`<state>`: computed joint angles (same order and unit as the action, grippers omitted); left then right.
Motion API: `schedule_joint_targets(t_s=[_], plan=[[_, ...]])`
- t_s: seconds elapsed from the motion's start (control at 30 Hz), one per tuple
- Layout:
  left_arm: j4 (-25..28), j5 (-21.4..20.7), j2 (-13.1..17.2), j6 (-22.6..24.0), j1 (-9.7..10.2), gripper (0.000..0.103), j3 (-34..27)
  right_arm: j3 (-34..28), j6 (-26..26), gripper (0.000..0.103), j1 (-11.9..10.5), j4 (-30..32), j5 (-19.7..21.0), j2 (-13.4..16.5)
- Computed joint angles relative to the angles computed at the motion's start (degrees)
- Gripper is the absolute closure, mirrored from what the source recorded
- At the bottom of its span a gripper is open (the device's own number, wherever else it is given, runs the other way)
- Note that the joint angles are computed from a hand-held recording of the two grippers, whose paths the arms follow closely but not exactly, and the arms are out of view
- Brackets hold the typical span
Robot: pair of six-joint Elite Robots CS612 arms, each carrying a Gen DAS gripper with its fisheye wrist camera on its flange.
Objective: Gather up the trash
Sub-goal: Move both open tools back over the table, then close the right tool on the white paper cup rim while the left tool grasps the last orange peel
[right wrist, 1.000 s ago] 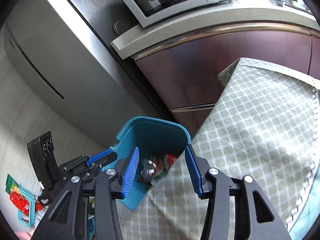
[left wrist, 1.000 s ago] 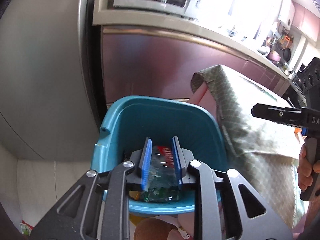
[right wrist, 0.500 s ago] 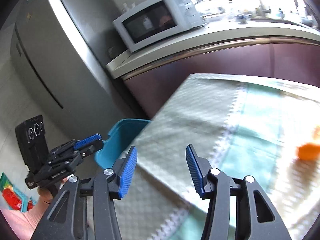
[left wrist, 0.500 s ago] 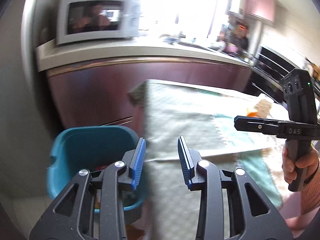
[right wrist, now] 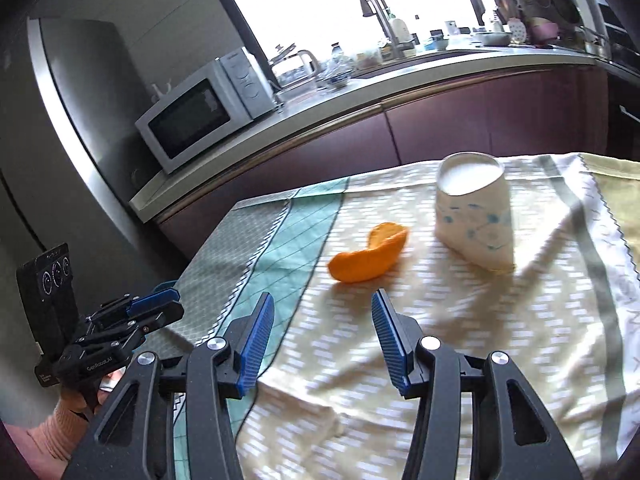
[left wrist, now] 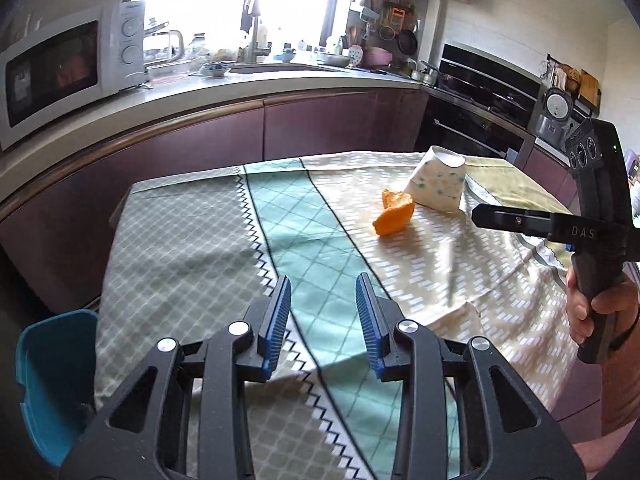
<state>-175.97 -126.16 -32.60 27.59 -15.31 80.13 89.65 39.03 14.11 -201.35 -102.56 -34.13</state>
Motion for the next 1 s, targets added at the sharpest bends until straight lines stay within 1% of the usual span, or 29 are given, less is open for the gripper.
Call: schedule_joint_targets(t_s=[0.1, 0.2, 0.3, 0.43, 0.47, 0.6, 0.67, 0.87, 1.0], plan=[[0.7, 0.5, 0.2, 0.7, -1.59, 0.07, -0.4, 2.2, 2.0, 0.054, -0.8, -1.6, -2.0, -0.8], [2.1, 0.8, 0.5, 1.8, -2.89, 0.07, -1.1, 3.8, 4.1, 0.054, -1.9, -3.0, -3.1, -1.3], [3.2, 2.4, 0.9, 2.6, -4.37, 0.07, -1.8, 4.5, 5.1, 0.054, -3.0, -3.5, -4.0, -1.6], [4.8, 3.7, 1.7, 2.5, -5.64, 0.07, -3.3, 4.6, 5.7, 0.055, -4.5, -3.2, -3.9, -1.9], [4.9, 4.2, 1.9, 2.3, -5.92, 0.07, -3.6, 4.3, 5.8, 0.056, -4.9, -2.7, -3.9, -1.9], [5.9, 5.1, 2.3, 2.3, -6.67, 0.07, -4.9, 3.5, 6.7, 0.061, -6.3, -1.1, -2.3, -1.6], [5.9, 5.3, 2.5, 2.4, -6.93, 0.07, -5.1, 3.0, 6.9, 0.064, -6.8, -0.8, -1.0, -1.3], [7.3, 4.9, 2.8, 3.2, -7.31, 0.07, -6.1, 2.0, 6.6, 0.064, -7.1, -0.1, 0.1, -1.0], [7.7, 5.2, 2.9, 3.8, -7.63, 0.07, -6.3, 1.9, 6.4, 0.067, -7.3, 0.1, 1.1, -0.9]])
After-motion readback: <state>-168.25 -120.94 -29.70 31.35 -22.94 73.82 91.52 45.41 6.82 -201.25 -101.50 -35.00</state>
